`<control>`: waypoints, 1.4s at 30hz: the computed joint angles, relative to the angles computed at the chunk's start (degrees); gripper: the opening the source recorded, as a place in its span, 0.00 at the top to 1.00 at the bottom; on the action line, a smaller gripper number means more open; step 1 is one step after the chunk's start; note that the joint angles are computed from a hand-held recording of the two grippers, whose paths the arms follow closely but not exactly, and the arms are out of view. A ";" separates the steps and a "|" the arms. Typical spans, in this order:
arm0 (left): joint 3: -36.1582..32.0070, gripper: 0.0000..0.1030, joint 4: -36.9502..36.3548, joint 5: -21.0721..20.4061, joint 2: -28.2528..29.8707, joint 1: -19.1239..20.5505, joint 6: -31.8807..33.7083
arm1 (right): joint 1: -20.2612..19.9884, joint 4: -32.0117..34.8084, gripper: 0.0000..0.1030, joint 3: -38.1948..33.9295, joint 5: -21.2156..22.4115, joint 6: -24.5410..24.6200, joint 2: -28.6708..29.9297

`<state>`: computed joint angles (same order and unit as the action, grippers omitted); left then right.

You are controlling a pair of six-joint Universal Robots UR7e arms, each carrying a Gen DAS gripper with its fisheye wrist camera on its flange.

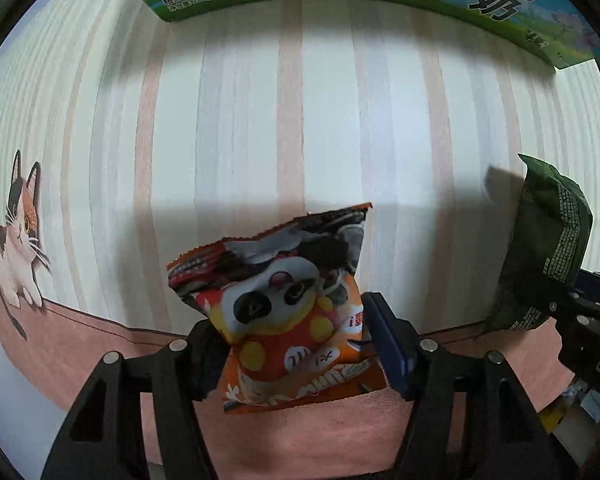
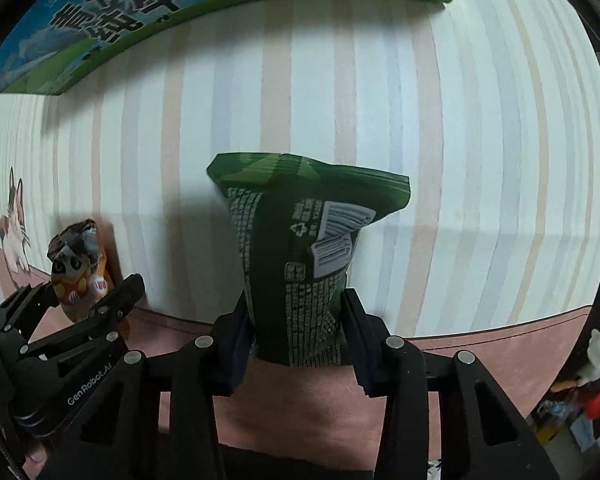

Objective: Organize soft objects
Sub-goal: 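Carry both items into the box and open both tools to release them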

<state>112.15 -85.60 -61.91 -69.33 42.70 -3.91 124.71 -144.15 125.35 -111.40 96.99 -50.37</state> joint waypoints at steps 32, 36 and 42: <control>-64.72 0.57 17.38 2.03 38.82 -2.73 12.36 | -4.07 -9.13 0.64 -4.41 -16.61 -23.49 -17.76; -71.87 0.57 24.06 4.36 45.26 -1.56 10.34 | -9.07 -14.16 0.64 -5.15 -12.51 -27.82 -14.80; -69.93 0.55 24.12 10.10 47.23 -1.04 10.29 | -12.94 -16.03 0.63 -6.91 -8.91 -30.77 -10.78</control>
